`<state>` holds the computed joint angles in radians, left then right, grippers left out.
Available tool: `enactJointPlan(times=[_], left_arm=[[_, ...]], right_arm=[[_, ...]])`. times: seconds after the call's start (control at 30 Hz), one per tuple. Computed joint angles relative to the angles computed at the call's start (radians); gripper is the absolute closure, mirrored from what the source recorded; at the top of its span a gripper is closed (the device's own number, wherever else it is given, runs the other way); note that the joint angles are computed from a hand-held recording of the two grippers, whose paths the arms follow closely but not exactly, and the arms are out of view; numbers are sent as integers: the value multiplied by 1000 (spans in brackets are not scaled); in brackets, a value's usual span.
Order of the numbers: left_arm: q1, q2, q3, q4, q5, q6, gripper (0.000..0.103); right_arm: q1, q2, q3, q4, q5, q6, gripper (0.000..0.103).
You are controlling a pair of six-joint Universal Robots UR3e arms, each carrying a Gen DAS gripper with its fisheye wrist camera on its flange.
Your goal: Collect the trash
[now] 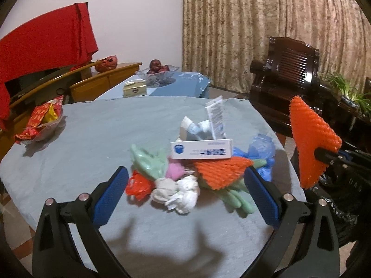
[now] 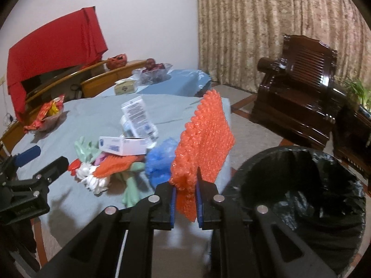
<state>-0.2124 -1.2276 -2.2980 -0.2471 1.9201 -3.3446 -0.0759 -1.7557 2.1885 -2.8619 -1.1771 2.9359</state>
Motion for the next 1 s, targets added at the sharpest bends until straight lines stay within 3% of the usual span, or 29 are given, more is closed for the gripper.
enactJointPlan(times=[0.1,0.33,0.63,0.73,0.9,1.0], left_arm=[[-20,-55,16,21,-7,-4,19],[-75,-189,56,88,-2,-6,22],[-88,-350,77,170,25,38,43],[-68,-384,76,200,7,57,53],[2,-365,58,200,-105,81,90],[9,-349,47,221,-106,81,92]], right_arm=[[-27,-12,10,9,4,-9,90],[-60,-2,30,-1,7,-16,90],[-43,49,16,-13,13,-13,90],[-38,59,12,-15,12,-14,90],[-38,64,4,-7,15,-17,90],[-36,61,-4,-2,17,-17,90]])
